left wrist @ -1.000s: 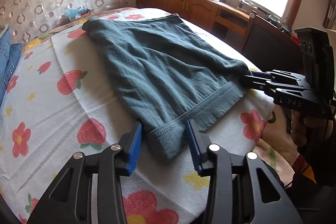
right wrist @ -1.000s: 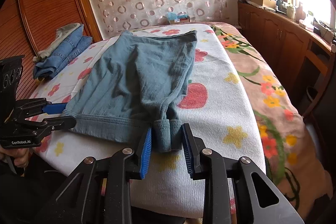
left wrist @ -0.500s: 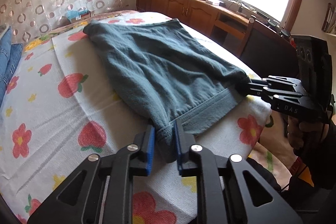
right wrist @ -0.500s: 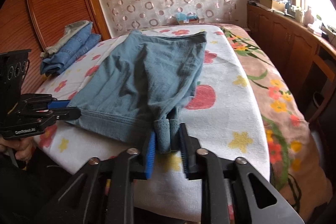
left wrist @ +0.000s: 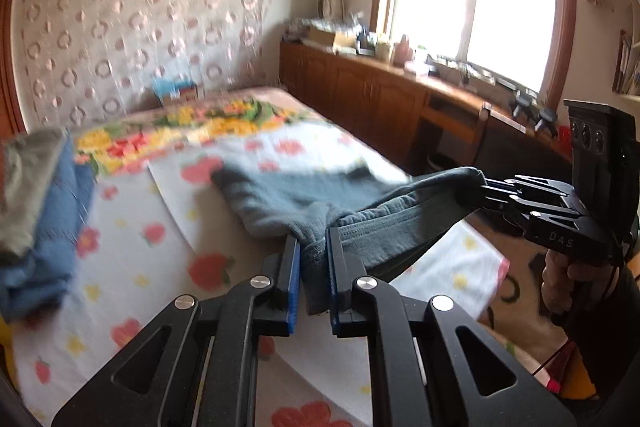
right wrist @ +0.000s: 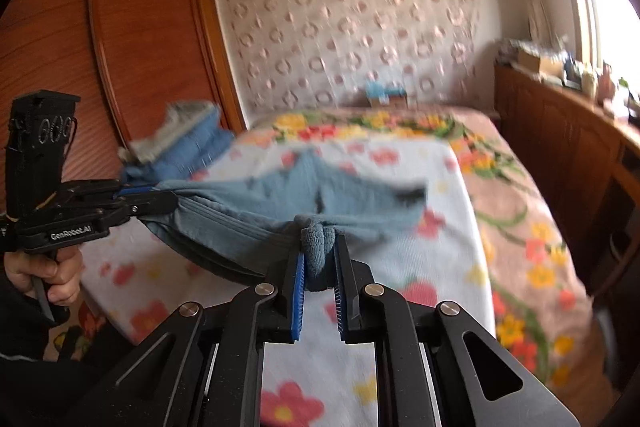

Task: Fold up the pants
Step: 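Lift the hem with both grippers and fold it toward the waistband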

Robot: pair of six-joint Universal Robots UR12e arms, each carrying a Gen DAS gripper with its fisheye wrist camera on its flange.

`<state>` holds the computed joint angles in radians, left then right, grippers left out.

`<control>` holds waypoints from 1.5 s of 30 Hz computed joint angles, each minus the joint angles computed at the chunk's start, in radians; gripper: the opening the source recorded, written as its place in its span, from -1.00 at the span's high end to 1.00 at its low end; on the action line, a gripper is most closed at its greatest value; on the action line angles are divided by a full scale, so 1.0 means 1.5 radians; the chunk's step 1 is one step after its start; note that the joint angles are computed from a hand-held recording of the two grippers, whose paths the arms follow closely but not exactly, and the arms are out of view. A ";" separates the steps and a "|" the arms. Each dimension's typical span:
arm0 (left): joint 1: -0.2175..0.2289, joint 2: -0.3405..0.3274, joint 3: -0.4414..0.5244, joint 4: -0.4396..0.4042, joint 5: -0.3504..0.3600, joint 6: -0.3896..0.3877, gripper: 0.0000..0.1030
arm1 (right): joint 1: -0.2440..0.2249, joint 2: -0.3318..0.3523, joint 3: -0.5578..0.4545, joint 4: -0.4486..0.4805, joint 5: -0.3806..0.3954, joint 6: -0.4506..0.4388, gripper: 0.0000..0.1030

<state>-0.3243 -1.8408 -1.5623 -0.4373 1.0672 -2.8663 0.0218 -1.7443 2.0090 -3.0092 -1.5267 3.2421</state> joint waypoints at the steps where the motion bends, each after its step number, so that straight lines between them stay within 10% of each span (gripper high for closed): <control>1: 0.003 0.003 0.003 0.011 -0.004 -0.004 0.76 | 0.000 0.000 -0.006 -0.005 0.001 -0.006 0.76; 12: 0.021 0.001 0.067 0.086 -0.005 -0.044 0.76 | 0.024 0.021 -0.102 -0.037 0.001 -0.080 0.76; 24: 0.018 -0.093 0.223 0.062 0.126 -0.047 0.76 | 0.010 0.153 -0.281 0.034 0.002 -0.107 0.76; 45: 0.029 -0.003 -0.016 0.008 0.134 -0.016 0.76 | 0.041 0.156 -0.166 0.150 0.027 -0.118 0.76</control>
